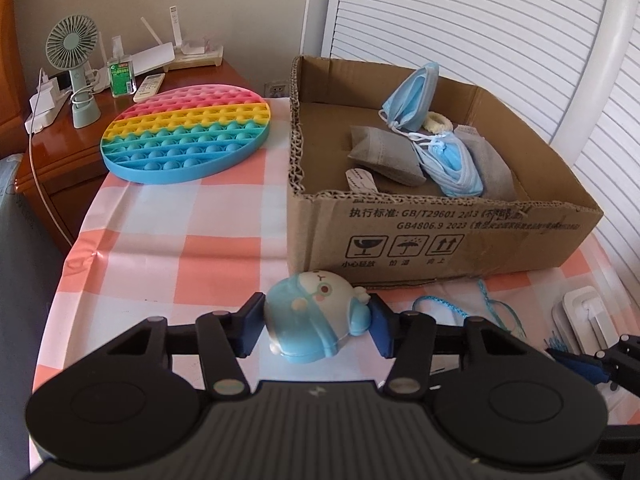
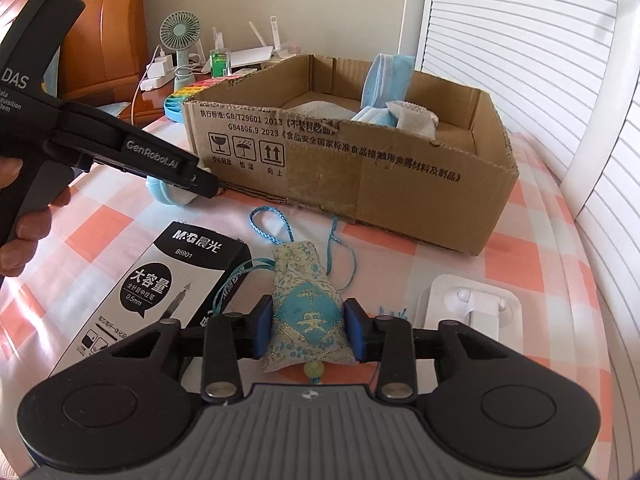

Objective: Organize soft objects
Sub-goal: 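Lift blue cartoon figure with left gripper while right lifts the tasselled sachet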

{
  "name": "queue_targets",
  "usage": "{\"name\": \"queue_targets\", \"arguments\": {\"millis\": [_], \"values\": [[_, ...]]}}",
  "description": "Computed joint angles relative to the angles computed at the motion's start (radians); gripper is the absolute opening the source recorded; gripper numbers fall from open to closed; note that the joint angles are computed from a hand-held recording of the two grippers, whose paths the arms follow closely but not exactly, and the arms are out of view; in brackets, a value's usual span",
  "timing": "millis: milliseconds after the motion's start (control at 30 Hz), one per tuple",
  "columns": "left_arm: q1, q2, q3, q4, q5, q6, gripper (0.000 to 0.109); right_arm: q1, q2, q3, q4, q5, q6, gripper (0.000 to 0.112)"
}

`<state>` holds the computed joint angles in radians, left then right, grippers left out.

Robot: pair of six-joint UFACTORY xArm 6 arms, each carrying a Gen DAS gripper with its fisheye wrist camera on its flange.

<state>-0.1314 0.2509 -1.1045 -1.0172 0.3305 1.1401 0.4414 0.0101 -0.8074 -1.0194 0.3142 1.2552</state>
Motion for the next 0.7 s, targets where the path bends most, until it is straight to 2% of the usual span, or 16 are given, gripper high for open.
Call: {"name": "queue_targets", "arguments": {"millis": [233,700], "values": [[0.033,-0.065,0.044,0.018,0.060,0.062,0.052,0.014,-0.038,0.016,0.050,0.009,-0.085,0.035],[0.118,-0.256,0.149,0.098,0.242,0.155,0.052,0.042,-0.193,0.084,0.165,0.043,-0.224,0.035]]}}
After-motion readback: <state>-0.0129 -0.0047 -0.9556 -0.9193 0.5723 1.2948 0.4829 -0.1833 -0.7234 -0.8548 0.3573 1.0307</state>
